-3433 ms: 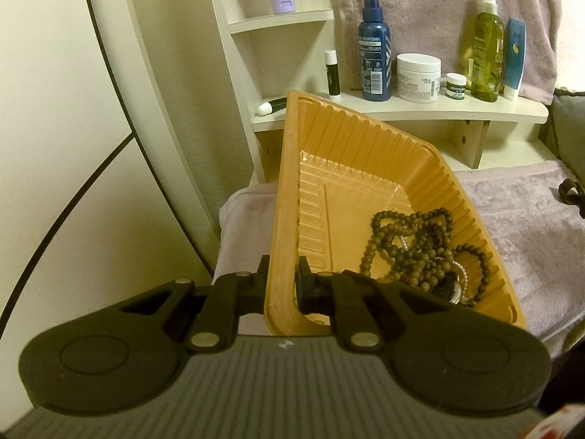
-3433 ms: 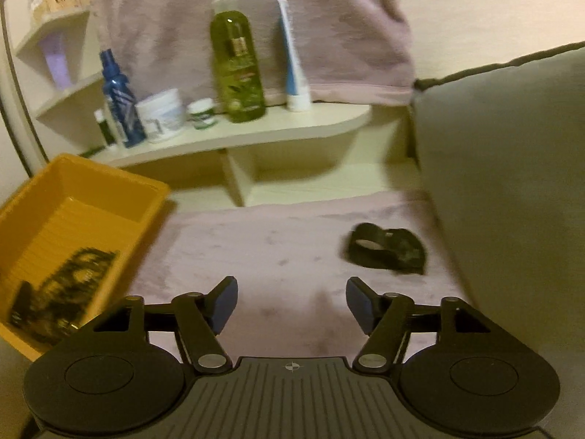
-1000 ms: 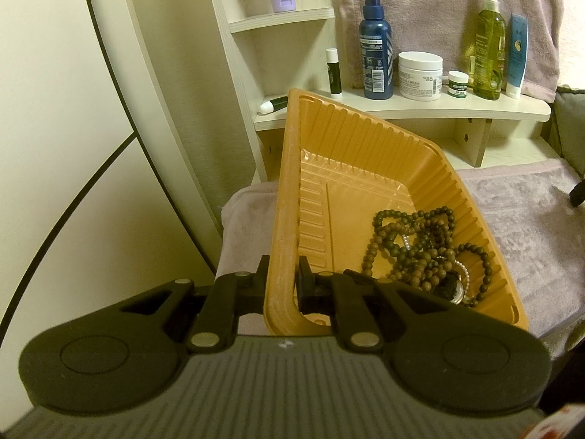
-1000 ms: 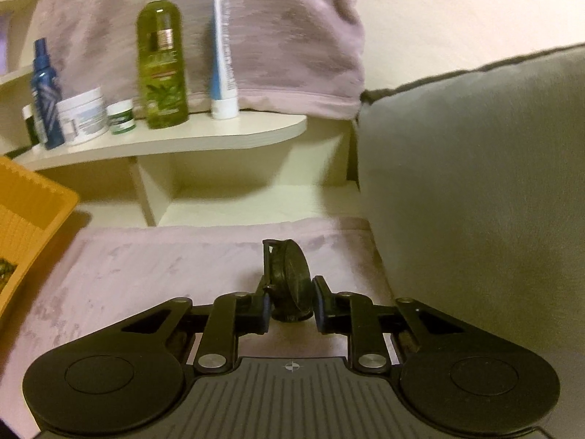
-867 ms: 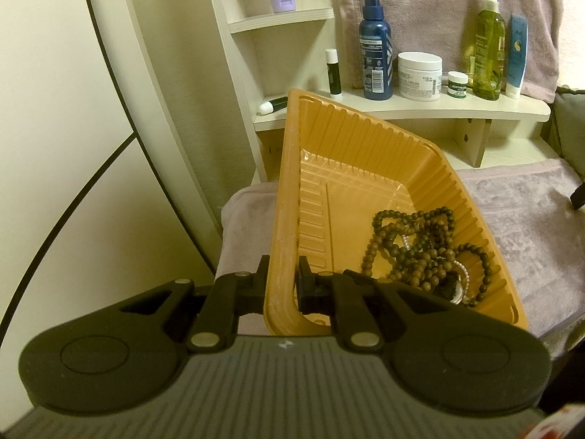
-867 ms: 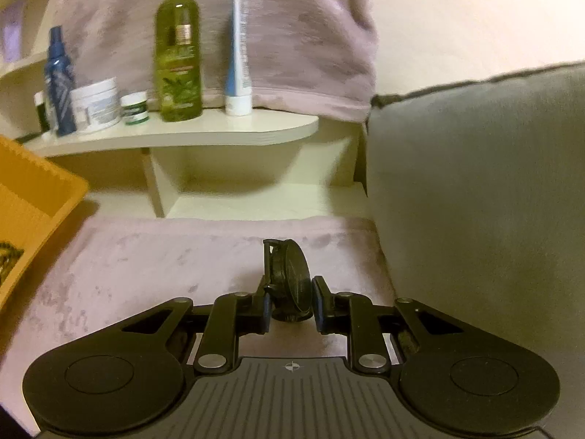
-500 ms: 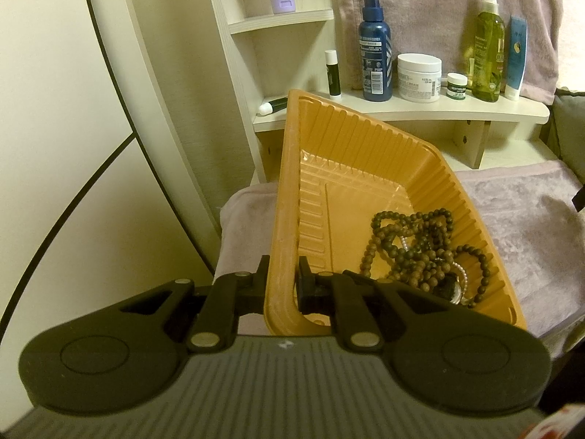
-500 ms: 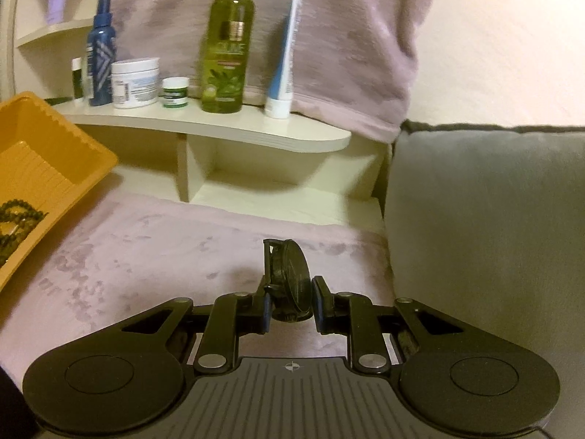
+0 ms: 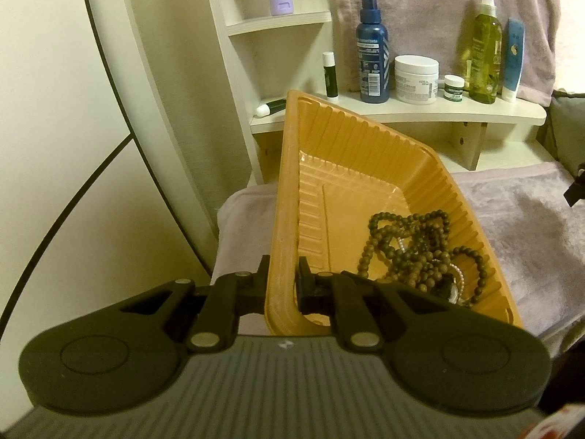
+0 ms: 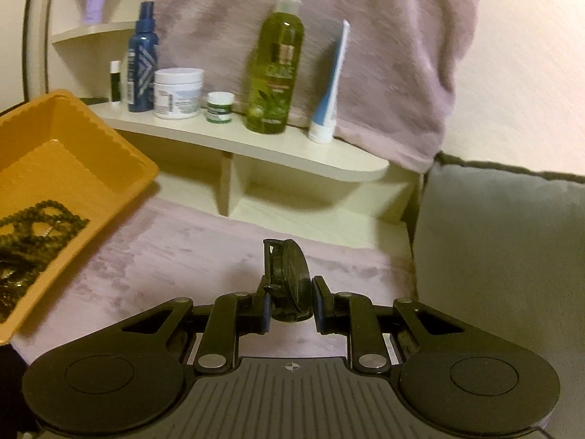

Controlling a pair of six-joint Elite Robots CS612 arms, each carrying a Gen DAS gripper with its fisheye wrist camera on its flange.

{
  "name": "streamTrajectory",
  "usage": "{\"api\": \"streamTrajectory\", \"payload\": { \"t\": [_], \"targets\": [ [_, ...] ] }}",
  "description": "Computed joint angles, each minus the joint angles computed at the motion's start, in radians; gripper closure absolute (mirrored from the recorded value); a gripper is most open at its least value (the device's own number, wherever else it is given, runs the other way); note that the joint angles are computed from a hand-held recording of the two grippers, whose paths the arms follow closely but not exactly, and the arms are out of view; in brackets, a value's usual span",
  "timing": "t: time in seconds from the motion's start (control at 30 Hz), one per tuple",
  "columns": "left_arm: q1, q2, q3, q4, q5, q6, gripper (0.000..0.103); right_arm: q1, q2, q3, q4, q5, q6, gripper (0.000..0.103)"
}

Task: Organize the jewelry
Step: 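Carry the black watch with the right tool and lower it into the tray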

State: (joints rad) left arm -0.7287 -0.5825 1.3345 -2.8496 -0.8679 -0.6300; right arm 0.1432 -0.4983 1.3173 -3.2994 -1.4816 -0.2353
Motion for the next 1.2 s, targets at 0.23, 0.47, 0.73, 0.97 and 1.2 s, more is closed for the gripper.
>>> {"api": "streamTrajectory", "payload": {
  "t": [0.23, 0.47, 0.73, 0.97, 1.2],
  "targets": [
    [0.001, 0.000, 0.003, -0.011, -0.004, 0.008, 0.092, 0.010, -0.008, 0.001, 0.001, 0.038, -0.011, 0.081],
    [0.001, 0.000, 0.002, -0.013, -0.005, 0.009, 0.092, 0.024, -0.013, -0.009, 0.011, 0.092, -0.028, 0.081],
    [0.002, 0.000, 0.002, -0.018, -0.010, 0.011, 0.092, 0.041, -0.011, -0.035, 0.038, 0.145, -0.039, 0.081],
    [0.003, 0.001, 0.003, -0.022, -0.012, 0.011, 0.092, 0.055, -0.005, -0.070, 0.087, 0.201, -0.053, 0.081],
    [0.005, 0.002, 0.006, -0.031, -0.021, 0.013, 0.092, 0.065, 0.001, -0.103, 0.137, 0.251, -0.070, 0.081]
  ]
}}
